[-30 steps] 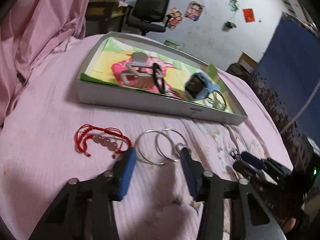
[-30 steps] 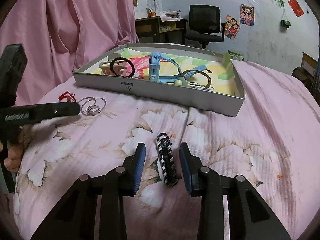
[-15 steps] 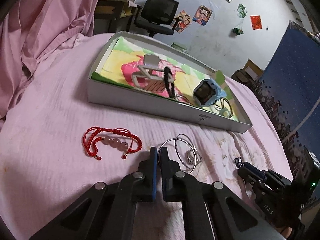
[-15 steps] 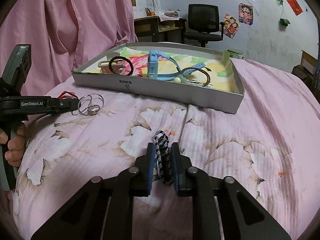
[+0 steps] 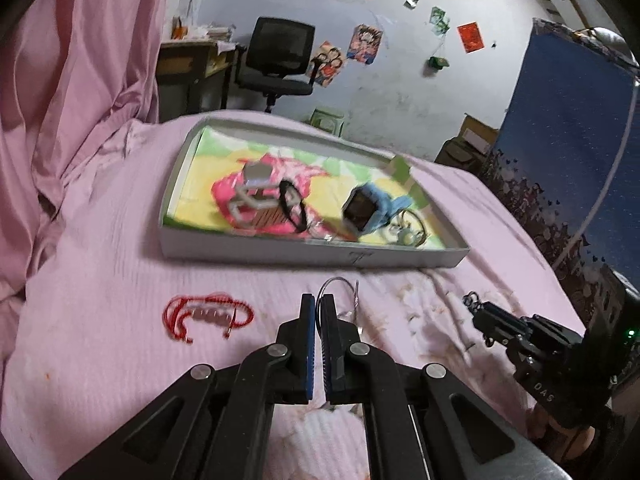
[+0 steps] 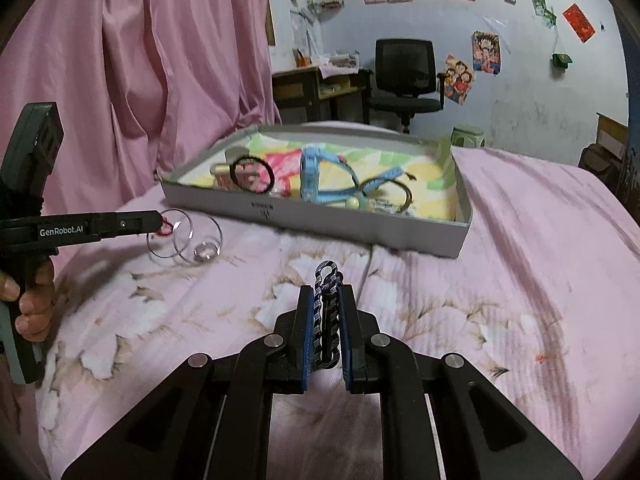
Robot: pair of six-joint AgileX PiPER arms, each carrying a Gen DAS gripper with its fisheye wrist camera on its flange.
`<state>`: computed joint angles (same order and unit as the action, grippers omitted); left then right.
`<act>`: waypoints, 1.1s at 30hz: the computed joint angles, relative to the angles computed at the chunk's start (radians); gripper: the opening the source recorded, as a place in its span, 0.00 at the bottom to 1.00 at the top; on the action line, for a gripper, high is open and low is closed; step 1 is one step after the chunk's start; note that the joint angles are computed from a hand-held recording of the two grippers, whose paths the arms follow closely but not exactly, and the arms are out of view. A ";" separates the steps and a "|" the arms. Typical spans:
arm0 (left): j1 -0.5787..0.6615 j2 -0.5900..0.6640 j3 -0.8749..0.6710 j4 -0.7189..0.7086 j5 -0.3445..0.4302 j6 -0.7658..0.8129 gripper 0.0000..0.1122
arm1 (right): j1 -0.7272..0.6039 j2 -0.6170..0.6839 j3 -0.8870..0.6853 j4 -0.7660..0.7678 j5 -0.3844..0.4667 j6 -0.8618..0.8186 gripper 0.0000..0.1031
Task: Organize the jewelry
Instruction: 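Close the left tool on a silver ring while the right tool carries the striped bracelet to the tray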
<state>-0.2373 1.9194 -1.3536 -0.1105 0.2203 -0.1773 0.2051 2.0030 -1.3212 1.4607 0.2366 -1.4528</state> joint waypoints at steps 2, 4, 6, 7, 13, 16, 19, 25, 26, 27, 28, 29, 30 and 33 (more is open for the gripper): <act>0.000 -0.011 -0.012 -0.026 0.002 0.037 0.03 | -0.007 -0.005 -0.002 0.009 0.008 -0.004 0.10; 0.000 -0.018 -0.026 -0.040 0.006 0.058 0.03 | -0.013 -0.008 -0.012 0.001 0.018 0.010 0.10; 0.002 -0.021 -0.049 -0.044 0.011 0.073 0.03 | -0.013 -0.007 -0.024 -0.009 0.018 0.019 0.10; 0.003 -0.019 -0.062 -0.046 0.015 0.078 0.03 | -0.015 -0.007 -0.036 -0.025 0.022 0.032 0.10; 0.012 0.004 -0.151 -0.052 0.036 0.091 0.03 | -0.010 0.005 -0.112 -0.146 0.023 0.139 0.10; 0.011 0.033 -0.215 -0.039 0.052 0.081 0.03 | -0.010 0.026 -0.175 -0.258 0.036 0.243 0.10; 0.008 0.085 -0.308 0.007 0.082 0.042 0.03 | -0.006 0.056 -0.252 -0.390 0.043 0.362 0.10; -0.001 0.197 -0.471 0.054 0.137 -0.016 0.03 | -0.006 0.185 -0.514 -0.755 0.127 0.762 0.10; -0.001 0.213 -0.491 0.056 0.145 -0.019 0.03 | -0.005 0.204 -0.550 -0.796 0.143 0.810 0.10; 0.000 0.232 -0.515 0.056 0.155 -0.022 0.03 | -0.005 0.235 -0.607 -0.847 0.171 0.874 0.10; 0.001 0.255 -0.544 0.053 0.170 -0.022 0.03 | -0.005 0.256 -0.641 -0.871 0.189 0.907 0.10; 0.001 0.279 -0.575 0.055 0.189 -0.026 0.03 | -0.005 0.279 -0.677 -0.898 0.210 0.944 0.10; 0.000 0.292 -0.591 0.059 0.199 -0.032 0.03 | -0.004 0.304 -0.719 -0.928 0.232 0.981 0.10; 0.003 0.346 -0.660 0.043 0.246 -0.022 0.03 | 0.004 0.376 -0.824 -1.003 0.288 1.070 0.11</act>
<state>-0.2347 2.2657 -2.0136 -0.0678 0.4659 -0.1997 0.2089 2.3794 -2.1454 0.4578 0.5247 -0.3826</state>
